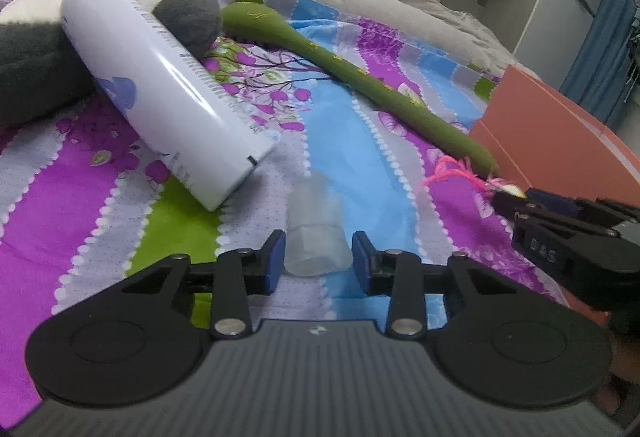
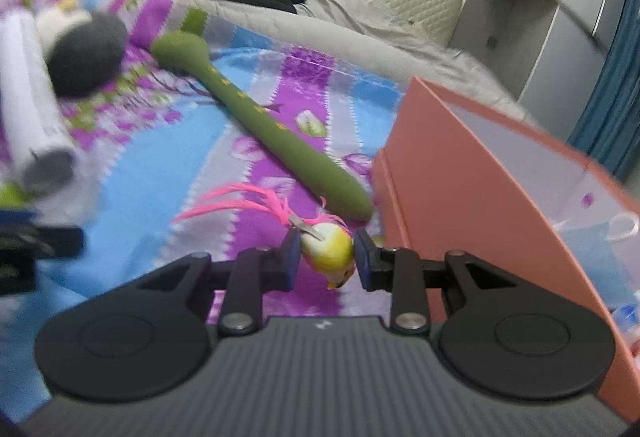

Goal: Organize soft objects
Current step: 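Grasp the clear plastic piece with the left tool while the right tool grasps the yellow bird toy, then carry the plastic piece and bird toy with both tools over the pink box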

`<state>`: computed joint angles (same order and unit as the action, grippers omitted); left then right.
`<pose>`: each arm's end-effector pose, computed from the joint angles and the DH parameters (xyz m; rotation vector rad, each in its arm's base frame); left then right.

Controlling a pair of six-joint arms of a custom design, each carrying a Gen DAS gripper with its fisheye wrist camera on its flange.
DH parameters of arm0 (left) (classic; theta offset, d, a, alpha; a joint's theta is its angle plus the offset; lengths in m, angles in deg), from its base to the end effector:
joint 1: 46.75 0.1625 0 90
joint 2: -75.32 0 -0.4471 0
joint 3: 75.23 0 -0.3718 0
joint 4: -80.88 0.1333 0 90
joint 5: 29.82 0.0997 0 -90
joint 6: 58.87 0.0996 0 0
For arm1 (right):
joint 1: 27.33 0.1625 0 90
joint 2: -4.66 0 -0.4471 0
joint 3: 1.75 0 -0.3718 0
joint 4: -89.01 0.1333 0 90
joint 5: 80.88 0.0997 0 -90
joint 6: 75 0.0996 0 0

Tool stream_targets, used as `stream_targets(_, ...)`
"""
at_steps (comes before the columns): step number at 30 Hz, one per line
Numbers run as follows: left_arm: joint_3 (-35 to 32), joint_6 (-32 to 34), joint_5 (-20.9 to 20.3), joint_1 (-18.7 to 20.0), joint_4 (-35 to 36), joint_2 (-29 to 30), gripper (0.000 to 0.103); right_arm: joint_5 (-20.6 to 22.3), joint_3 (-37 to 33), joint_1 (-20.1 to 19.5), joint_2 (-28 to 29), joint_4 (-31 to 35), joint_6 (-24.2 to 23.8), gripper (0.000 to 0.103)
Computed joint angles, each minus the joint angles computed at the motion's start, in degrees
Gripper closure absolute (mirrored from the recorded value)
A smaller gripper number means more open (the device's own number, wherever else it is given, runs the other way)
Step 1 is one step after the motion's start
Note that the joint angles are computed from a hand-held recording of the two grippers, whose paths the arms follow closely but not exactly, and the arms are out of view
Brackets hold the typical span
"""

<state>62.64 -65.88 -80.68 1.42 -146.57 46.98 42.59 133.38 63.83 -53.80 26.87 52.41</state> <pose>-0.1163 -0.4240 0.0028 0.5487 2.5039 -0.9532 0.0859 -0.3733 0.0644 0.4559 -1.8594 1.0568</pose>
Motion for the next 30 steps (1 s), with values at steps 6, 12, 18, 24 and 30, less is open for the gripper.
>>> stream_targets(6,0.00,-1.60,2.06,-1.20,0.67,0.29,0.072,-8.39,-0.76,-3.30,-4.84,16.50,12.28,0.071)
stream_targets(12,1.70,-3.73,2.66,-2.48,1.53,-0.96,0.078,-14.77,-0.91,-5.86,-7.10,26.77,18.45,0.071)
stream_targets(18,3.91,-5.71,2.50,-3.82,0.77,-1.85,0.078,-13.99,-3.15,-6.27,-4.84,28.29,17.51,0.067)
stream_targets(24,6.34,-7.89,2.41,-5.27,-0.02,-2.55,0.078,-14.27,-3.61,-7.32,-4.19,27.74,17.47,0.069)
stream_targets(30,8.81,-10.43,3.19,-7.17,1.16,-3.77,0.078,-17.11,-2.22,-8.29,-5.93,27.77,19.35,0.070)
